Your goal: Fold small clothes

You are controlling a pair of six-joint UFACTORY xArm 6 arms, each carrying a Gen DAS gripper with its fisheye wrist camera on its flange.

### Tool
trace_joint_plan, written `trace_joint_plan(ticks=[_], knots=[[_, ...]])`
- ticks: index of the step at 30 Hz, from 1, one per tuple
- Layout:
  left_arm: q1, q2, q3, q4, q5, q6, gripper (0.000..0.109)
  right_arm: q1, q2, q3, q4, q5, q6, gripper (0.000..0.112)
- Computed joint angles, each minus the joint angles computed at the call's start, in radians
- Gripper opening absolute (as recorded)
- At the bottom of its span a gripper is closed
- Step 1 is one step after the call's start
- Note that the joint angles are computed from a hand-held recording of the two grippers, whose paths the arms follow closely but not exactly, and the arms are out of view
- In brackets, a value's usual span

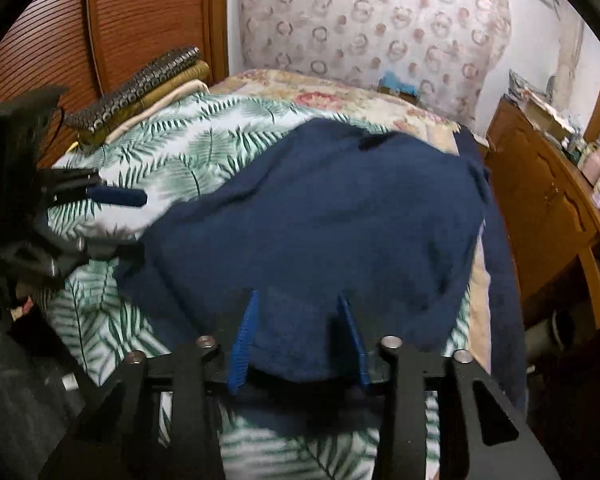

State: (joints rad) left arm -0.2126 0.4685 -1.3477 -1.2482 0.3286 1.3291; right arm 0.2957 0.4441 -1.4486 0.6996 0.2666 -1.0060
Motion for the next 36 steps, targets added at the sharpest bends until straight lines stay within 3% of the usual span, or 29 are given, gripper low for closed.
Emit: trace_joint_plan(ticks=[2,6,10,16,17,22,26,36], knots=[[-0.001,0.000,-0.002,0.018,0.010,-0.013,0.050,-0.017,-0.034,0.048,-0.052,-0.007,0.053,0.035],[-0.004,0.008,-0.010,0.057,0.022,-0.049,0.050,-0.056,-0.079,0.114,-0.115,-0.025,0.145,0.031],[-0.005,0.030,-0.029,0.145,0.046,-0.143,0.048,-0.081,-0.124,0.159,-0.009,-0.034,0.092,0.031],[0.009,0.022,-0.022,0.175,0.127,-0.168,0.007,-0.064,-0.181,0.221,0.196,-0.065,-0.065,0.031],[0.006,0.011,-0.010,0.172,0.126,-0.159,0.005,-0.050,-0.176,0.224,0.255,-0.085,-0.114,0.031],[-0.003,-0.075,0.069,0.109,0.110,-0.076,0.004,0.002,-0.194,0.250,0.509,-0.159,-0.337,0.031],[-0.006,-0.080,0.074,0.116,0.093,-0.082,0.004,0.023,-0.205,0.242,0.732,-0.188,-0.528,0.031],[-0.009,-0.046,0.056,0.150,0.074,-0.129,0.004,0.027,-0.052,0.162,0.588,-0.185,-0.319,0.031]])
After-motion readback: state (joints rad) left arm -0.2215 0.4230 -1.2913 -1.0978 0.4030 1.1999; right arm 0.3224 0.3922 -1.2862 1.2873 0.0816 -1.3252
